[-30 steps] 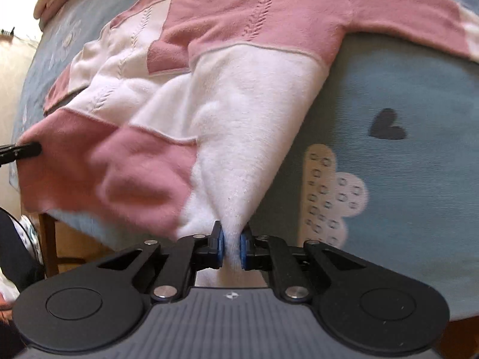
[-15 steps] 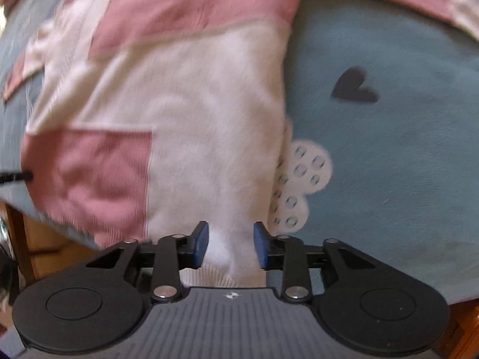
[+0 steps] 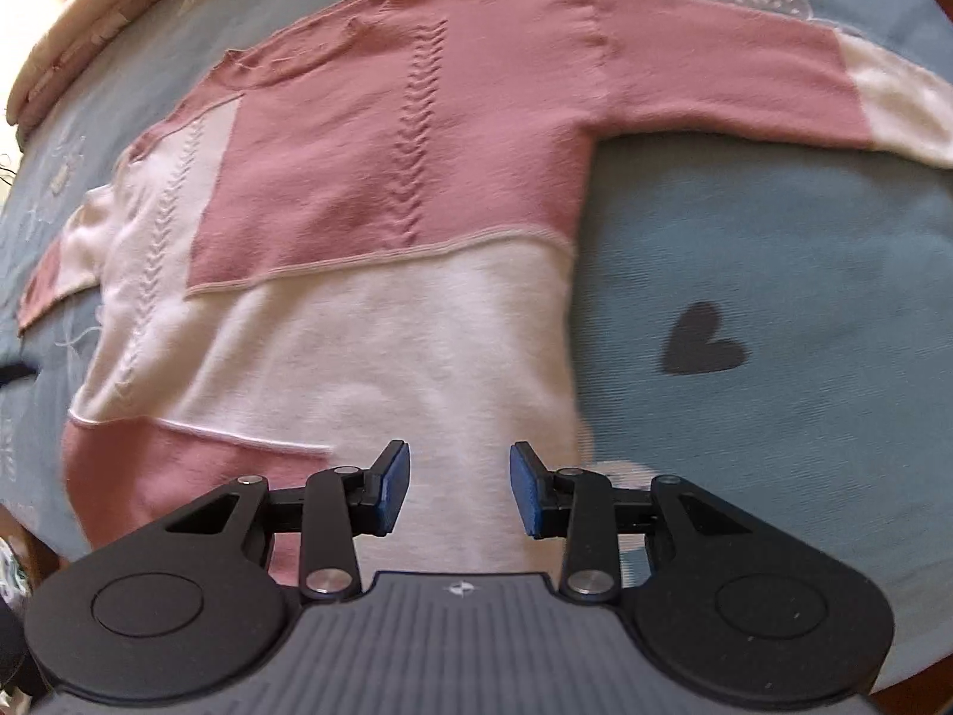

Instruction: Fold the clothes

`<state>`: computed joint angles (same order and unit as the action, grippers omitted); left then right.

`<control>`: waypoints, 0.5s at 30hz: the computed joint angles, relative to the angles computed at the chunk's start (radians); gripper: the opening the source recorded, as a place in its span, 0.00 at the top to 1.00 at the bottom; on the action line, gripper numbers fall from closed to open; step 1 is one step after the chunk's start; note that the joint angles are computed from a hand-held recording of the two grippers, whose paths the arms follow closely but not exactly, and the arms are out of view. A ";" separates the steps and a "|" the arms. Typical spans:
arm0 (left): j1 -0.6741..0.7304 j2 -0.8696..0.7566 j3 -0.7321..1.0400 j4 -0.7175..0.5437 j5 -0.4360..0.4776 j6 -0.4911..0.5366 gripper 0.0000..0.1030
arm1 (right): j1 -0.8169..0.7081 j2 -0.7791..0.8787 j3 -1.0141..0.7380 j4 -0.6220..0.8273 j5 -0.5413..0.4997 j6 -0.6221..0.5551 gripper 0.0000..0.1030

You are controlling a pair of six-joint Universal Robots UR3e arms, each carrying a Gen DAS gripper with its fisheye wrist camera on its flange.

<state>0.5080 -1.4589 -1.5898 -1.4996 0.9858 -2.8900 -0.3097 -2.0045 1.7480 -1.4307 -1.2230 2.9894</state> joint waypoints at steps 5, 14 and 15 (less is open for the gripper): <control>-0.053 -0.146 -0.107 0.311 -0.049 -0.198 0.61 | 0.053 0.002 0.008 -0.034 -0.020 0.020 0.60; 0.017 -0.204 -0.392 0.839 -0.144 -0.725 0.75 | 0.036 -0.033 0.037 -0.023 -0.033 0.027 0.57; -0.002 -0.208 -0.388 0.865 -0.109 -0.752 0.85 | 0.042 -0.032 0.040 -0.028 -0.034 0.030 0.57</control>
